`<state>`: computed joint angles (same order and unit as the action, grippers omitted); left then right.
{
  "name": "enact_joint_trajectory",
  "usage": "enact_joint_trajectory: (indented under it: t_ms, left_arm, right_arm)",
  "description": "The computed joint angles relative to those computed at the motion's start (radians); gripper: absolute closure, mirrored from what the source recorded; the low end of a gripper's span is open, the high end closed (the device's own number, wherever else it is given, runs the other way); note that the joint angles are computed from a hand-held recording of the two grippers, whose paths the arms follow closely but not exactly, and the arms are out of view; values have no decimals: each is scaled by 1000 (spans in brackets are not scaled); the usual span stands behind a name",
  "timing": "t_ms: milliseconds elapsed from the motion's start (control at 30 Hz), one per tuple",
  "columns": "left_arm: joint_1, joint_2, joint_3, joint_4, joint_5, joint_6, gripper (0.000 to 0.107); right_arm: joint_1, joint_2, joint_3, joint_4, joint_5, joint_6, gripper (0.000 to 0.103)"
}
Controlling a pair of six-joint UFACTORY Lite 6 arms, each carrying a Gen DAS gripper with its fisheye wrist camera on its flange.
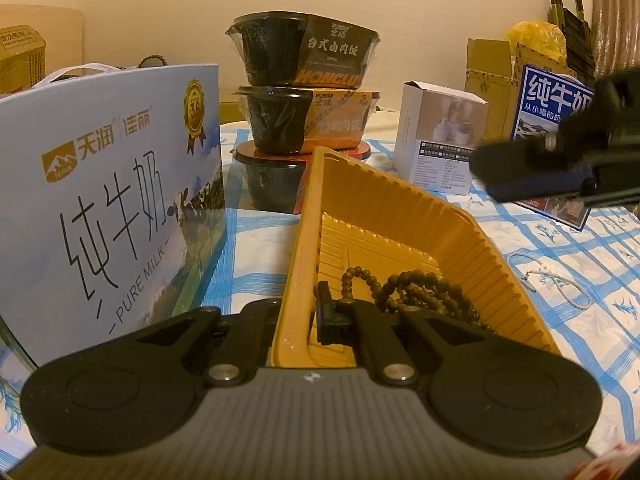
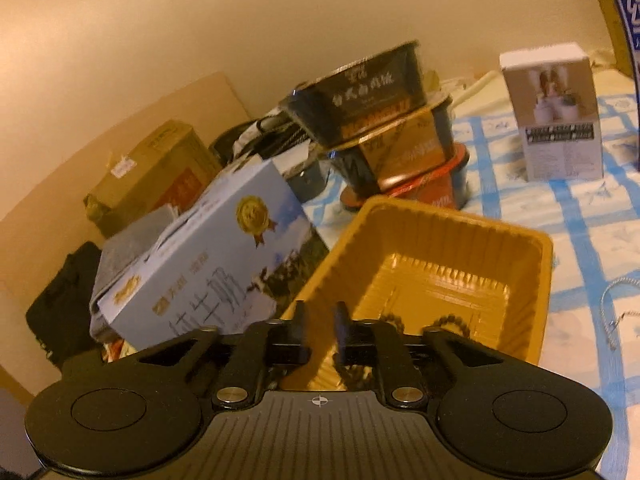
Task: Organize jewelry
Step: 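Carry the bracelet over the tray and open the right gripper, then move the open right gripper to the white pearl strand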
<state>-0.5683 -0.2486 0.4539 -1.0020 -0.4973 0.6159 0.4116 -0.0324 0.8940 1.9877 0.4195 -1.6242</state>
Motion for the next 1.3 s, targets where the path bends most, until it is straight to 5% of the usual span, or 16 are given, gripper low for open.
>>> enact_joint_trajectory:
  t_ms: [433, 867, 1300]
  left_arm:
    - [2, 4, 5, 8, 1, -11, 102]
    - [6, 3, 8, -3, 4, 5, 102]
    - [7, 10, 11, -2, 0, 11, 102]
  right_arm:
    - [-113, -198, -227, -392, -160, 318, 60]
    - [-261, -308, -348, -736, -182, 608, 60]
    - [-401, -224, -329, -718, -196, 467, 60]
